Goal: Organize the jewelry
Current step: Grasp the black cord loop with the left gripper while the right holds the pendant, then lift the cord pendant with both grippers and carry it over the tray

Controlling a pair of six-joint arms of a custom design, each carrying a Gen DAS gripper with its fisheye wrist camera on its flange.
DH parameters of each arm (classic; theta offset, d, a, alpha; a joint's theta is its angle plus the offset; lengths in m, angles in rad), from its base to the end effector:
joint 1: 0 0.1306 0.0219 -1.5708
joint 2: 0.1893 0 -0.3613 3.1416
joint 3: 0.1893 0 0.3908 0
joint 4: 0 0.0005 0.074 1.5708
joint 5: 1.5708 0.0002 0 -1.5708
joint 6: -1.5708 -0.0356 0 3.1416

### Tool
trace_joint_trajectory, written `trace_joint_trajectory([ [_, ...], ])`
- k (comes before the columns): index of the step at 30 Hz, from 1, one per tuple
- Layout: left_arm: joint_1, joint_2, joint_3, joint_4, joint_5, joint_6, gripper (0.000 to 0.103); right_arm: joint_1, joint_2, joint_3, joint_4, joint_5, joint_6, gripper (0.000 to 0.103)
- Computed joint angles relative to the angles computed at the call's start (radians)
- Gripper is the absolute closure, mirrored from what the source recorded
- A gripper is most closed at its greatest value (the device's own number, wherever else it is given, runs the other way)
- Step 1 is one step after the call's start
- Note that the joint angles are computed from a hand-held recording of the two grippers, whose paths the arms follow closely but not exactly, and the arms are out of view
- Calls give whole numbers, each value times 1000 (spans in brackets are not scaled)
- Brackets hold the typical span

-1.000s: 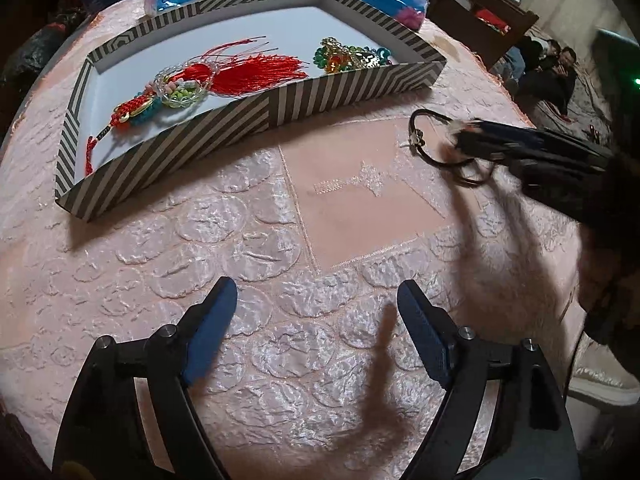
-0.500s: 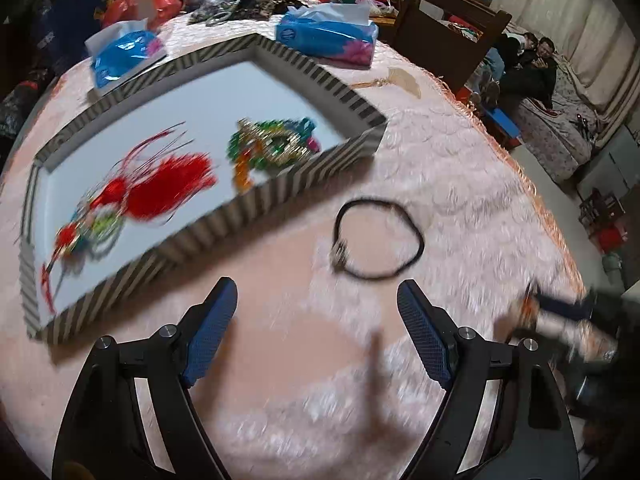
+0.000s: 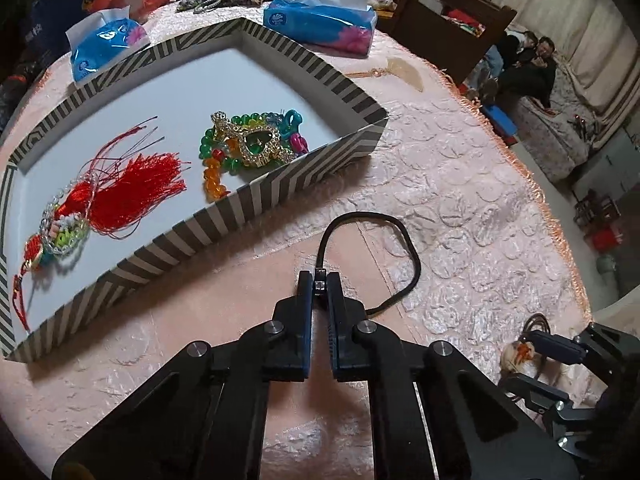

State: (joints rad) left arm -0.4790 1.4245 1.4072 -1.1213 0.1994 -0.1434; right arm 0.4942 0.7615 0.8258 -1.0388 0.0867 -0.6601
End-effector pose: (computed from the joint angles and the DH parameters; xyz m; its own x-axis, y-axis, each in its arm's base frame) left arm 0.4168 -0.2250 0.3858 -0.7225 0.5331 -0.4403 0.6352 0.7633 -0.1182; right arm 0.2335 0.1217 0.3591 -0.8389 0.2419 -0.4875 0.1072 0.9517 0.2878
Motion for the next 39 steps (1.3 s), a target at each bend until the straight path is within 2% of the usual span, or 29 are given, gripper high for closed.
trace_joint_trajectory([
  [5, 19, -39, -29, -17, 52, -14, 98, -9, 0, 3, -4, -15, 15, 67],
  [11, 68, -107, -66, -52, 73, -42, 98, 2, 14, 14, -15, 6, -1, 67],
  [14, 108, -150, -94, -74, 68, -66, 98, 6, 49, 47, -51, 3, 3, 67],
  [16, 140, -181, -116, -85, 72, -87, 98, 6, 62, 57, -39, -32, 9, 67],
  [24, 265, -248, -182, -110, 51, -115, 98, 62, 147, 131, 22, -40, 27, 67],
  [31, 342, -269, -166, -128, 77, -145, 98, 74, 209, 191, 36, -39, 43, 67],
  [39, 362, -292, -136, -160, 107, -158, 99, 96, 227, 239, 16, -19, 27, 67],
])
